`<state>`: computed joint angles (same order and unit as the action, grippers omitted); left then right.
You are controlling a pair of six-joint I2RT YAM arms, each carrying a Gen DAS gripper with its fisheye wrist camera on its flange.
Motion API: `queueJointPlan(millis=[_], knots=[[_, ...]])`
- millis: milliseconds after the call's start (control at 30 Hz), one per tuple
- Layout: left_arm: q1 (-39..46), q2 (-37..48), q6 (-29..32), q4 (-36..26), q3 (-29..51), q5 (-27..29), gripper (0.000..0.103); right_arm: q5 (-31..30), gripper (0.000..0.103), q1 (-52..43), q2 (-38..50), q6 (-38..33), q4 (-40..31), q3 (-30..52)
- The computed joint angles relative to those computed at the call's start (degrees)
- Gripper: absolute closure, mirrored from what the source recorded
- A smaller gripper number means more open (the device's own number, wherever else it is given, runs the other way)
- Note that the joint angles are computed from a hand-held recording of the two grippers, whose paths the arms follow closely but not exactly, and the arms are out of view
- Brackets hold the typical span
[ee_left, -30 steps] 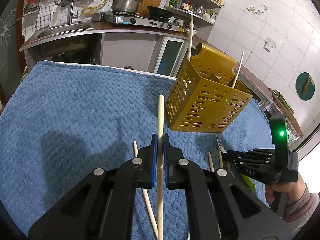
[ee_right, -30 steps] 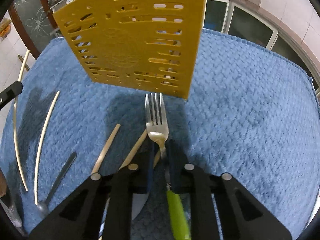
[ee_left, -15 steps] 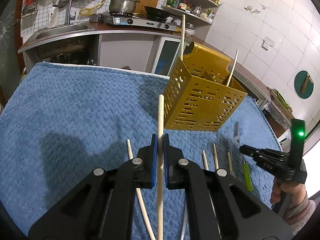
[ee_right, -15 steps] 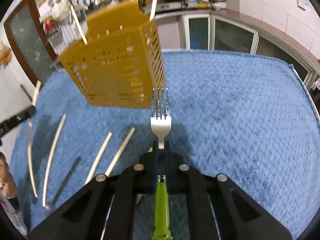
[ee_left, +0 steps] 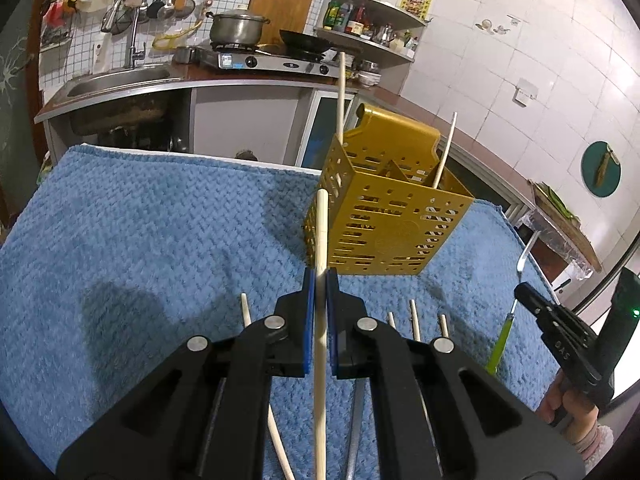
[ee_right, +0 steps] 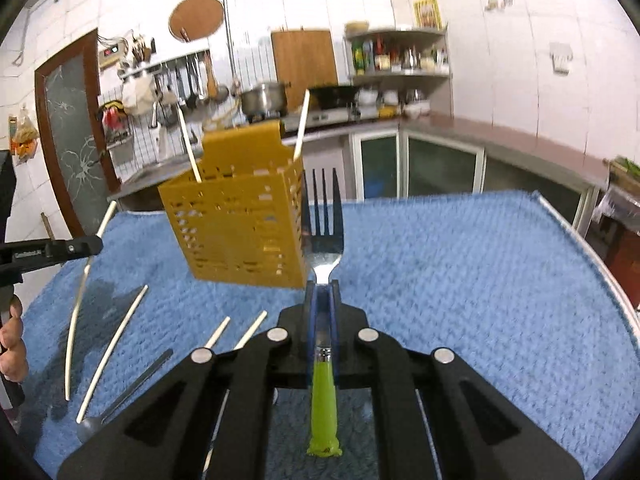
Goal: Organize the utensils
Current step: 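Lift the chopsticks toward the yellow caddy with the left tool while the right tool carries the fork, then lower the chopsticks into the caddy and open the left tool while the right tool drops the fork in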
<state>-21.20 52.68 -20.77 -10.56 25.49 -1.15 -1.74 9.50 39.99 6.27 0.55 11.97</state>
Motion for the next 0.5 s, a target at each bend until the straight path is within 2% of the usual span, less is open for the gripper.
queueJointPlan(millis=[200, 300, 500], knots=[[-0.90, -0.20, -0.67, 0.24, 0.09, -0.44, 0.099, 1.57, 0.097, 0.08, -11.56, 0.88, -3.80, -2.44], [-1.16, -1.28, -0.79, -0.03, -0.13, -0.61, 0.099, 0.32, 0.097, -1.56, -16.62, 0.76, -5.37, -3.42], [-2.00, -3.07, -0.89, -0.59, 0.16, -0.86, 0.099, -1.23, 0.097, -3.39, -18.86, 0.67, -6.87, -2.38]])
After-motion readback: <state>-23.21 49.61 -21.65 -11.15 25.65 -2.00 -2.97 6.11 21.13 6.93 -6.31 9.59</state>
